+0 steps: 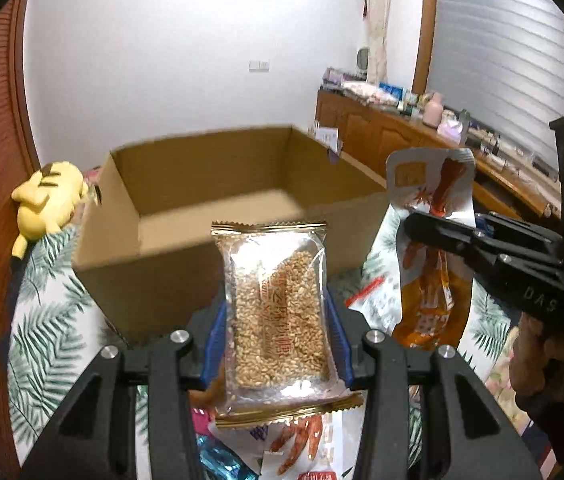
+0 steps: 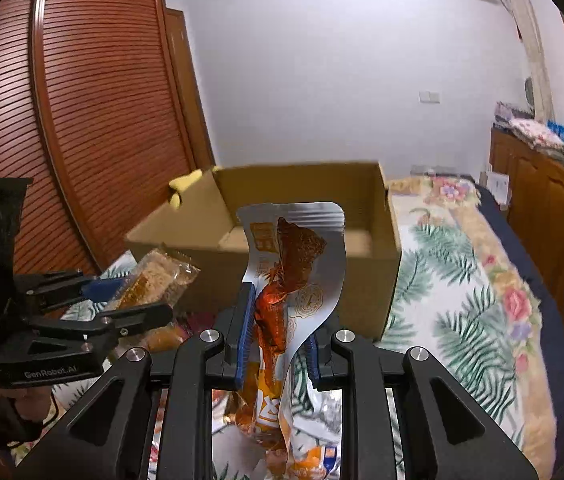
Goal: Organize snacks
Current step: 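Lift and carry both held packets over the open cardboard box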
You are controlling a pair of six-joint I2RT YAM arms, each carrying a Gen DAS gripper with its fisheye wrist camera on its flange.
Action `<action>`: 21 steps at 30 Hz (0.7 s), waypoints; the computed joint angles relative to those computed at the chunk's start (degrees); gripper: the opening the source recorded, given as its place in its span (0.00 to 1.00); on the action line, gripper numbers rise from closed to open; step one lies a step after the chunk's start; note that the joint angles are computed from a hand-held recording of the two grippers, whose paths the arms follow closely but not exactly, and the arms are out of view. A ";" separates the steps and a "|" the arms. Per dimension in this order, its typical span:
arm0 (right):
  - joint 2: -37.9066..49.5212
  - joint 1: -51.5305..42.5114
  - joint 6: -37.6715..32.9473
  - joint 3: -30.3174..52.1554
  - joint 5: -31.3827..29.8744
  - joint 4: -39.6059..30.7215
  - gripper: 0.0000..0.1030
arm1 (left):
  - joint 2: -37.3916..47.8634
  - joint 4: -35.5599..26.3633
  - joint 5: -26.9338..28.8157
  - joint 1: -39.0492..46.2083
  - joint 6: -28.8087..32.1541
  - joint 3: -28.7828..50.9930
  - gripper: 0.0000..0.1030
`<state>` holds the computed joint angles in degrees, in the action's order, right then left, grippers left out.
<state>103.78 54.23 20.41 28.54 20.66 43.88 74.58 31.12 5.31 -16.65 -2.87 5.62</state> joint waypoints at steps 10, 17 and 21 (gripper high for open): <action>-6.49 -3.69 -8.27 8.77 -1.92 -9.27 0.19 | -1.68 -9.81 6.69 9.44 5.27 12.27 0.42; -3.30 -6.35 -13.02 18.08 -4.05 -12.51 0.19 | 6.71 -10.36 10.35 15.78 7.59 20.84 0.42; -0.72 -7.16 -14.72 22.36 -4.61 -13.62 0.19 | 11.15 -9.74 11.51 17.84 8.19 24.20 0.42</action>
